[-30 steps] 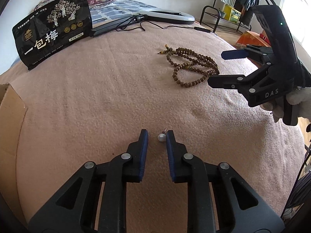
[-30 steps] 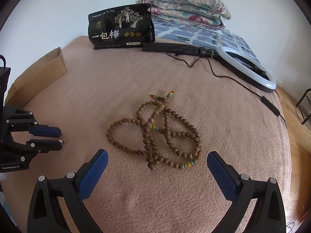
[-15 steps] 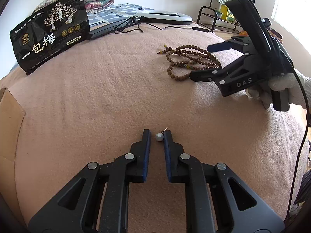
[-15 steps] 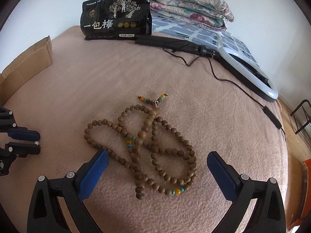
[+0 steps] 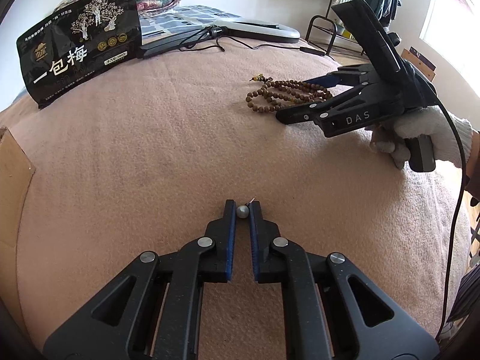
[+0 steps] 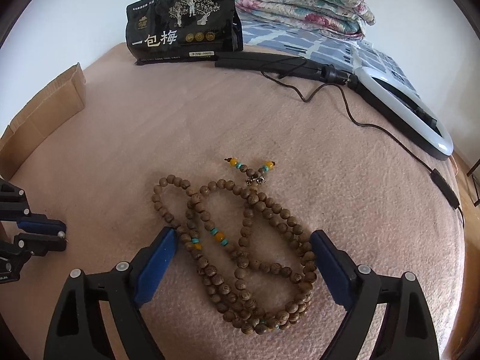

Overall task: Organize jewelry
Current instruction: 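Close the left gripper on the second pearl earring while the right gripper grips the brown wooden bead mala, then lift and carry the earring with the left gripper while the right gripper carries the mala to the box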

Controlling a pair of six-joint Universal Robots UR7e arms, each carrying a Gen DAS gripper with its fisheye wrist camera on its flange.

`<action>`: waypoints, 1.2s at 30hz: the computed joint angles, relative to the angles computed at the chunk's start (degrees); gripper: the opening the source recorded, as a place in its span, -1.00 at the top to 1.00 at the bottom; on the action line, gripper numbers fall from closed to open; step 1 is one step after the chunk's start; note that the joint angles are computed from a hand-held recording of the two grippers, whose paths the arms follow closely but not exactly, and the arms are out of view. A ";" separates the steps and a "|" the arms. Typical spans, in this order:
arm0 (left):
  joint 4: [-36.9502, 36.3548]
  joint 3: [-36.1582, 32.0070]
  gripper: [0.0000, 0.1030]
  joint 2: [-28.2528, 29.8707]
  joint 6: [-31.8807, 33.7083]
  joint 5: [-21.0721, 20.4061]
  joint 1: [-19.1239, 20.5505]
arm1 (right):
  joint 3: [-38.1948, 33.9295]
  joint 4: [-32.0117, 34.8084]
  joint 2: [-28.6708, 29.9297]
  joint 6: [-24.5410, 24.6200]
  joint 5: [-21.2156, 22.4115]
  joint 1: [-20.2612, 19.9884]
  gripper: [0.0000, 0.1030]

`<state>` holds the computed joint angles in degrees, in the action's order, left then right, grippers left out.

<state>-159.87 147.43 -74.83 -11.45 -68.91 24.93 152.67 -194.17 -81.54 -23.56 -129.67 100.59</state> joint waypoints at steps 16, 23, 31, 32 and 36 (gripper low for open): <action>1.21 0.46 0.86 -2.08 -3.22 0.59 -0.19 | -1.14 9.38 -1.30 11.27 -3.41 5.10 0.69; 4.37 0.86 0.86 -5.96 -4.68 1.80 -1.27 | 0.25 12.84 -4.51 17.10 -4.49 8.85 0.81; 9.38 1.33 0.86 -12.04 -7.23 2.80 -3.74 | 0.30 18.76 -9.49 24.11 -7.15 15.33 0.81; 10.14 1.39 0.87 -12.88 -7.57 2.90 -4.18 | 0.12 20.00 -10.16 25.22 -7.63 16.41 0.81; 13.26 1.55 0.87 -16.35 -9.03 3.39 -5.95 | -0.69 24.73 -12.09 29.77 -9.52 20.68 0.81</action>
<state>-146.61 148.98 -91.18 -20.48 -65.52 18.98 151.99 -169.44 -93.63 6.21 -139.18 121.27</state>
